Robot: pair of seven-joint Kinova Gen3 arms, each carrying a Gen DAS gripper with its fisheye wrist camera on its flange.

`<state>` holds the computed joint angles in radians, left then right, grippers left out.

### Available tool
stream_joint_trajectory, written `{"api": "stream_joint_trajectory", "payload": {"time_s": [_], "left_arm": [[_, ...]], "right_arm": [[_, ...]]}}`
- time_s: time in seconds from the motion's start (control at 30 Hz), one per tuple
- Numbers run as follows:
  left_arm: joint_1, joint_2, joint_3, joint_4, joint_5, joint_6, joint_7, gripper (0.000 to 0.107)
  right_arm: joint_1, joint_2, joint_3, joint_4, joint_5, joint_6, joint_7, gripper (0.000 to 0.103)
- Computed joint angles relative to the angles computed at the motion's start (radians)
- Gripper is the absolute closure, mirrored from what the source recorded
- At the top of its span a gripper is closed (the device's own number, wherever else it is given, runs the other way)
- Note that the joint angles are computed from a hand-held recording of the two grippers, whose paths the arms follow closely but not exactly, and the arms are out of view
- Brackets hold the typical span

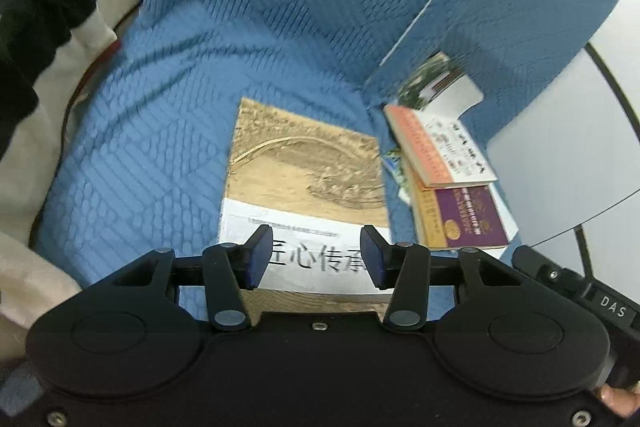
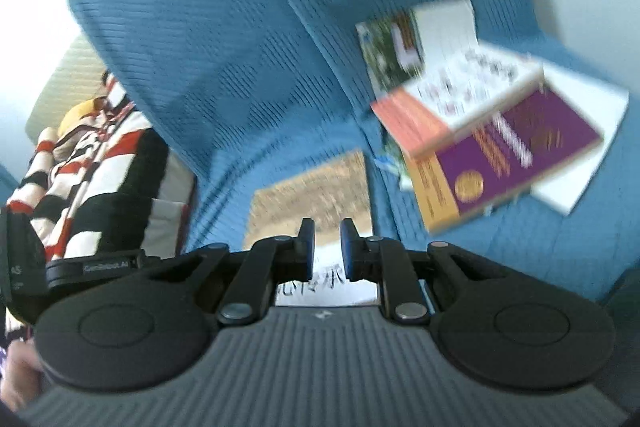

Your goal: Organize objects

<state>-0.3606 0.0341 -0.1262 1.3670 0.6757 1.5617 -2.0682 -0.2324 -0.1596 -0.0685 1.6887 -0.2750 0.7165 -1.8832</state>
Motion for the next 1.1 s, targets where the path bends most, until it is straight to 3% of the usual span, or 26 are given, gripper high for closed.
{"api": "stream_joint_trajectory", "payload": {"time_s": [0.23, 0.33, 0.4, 0.47, 0.57, 0.87, 1.0, 1.1], "left_arm": [[0.000, -0.065, -0.034, 0.010, 0.005, 0.018, -0.012, 0.061], [0.016, -0.074, -0.032, 0.043, -0.040, -0.011, -0.018, 0.061], [0.025, -0.069, -0.031, 0.068, -0.060, -0.027, -0.019, 0.061], [0.031, -0.065, -0.028, 0.097, -0.079, -0.052, -0.020, 0.061], [0.048, -0.066, -0.014, 0.136, -0.130, -0.105, -0.015, 0.061], [0.088, -0.059, 0.013, 0.229, -0.207, -0.204, 0.000, 0.064], [0.111, -0.068, 0.023, 0.246, -0.250, -0.238, 0.032, 0.065], [0.122, -0.080, 0.023, 0.255, -0.261, -0.252, 0.030, 0.065]], "right_arm": [[-0.018, -0.070, 0.015, 0.008, -0.001, 0.004, 0.088, 0.084], [-0.034, -0.082, 0.022, 0.042, -0.021, -0.010, 0.125, 0.083], [-0.047, -0.078, 0.032, 0.063, -0.048, -0.011, 0.147, 0.064], [-0.057, -0.069, 0.043, 0.085, -0.083, -0.014, 0.168, 0.052], [-0.063, -0.046, 0.039, 0.119, -0.108, -0.032, 0.199, 0.052], [-0.046, 0.067, -0.025, 0.145, -0.017, -0.042, 0.177, 0.053], [-0.043, 0.095, -0.017, 0.152, -0.050, -0.045, 0.223, 0.064], [-0.039, 0.107, -0.020, 0.152, -0.069, -0.039, 0.244, 0.066]]}}
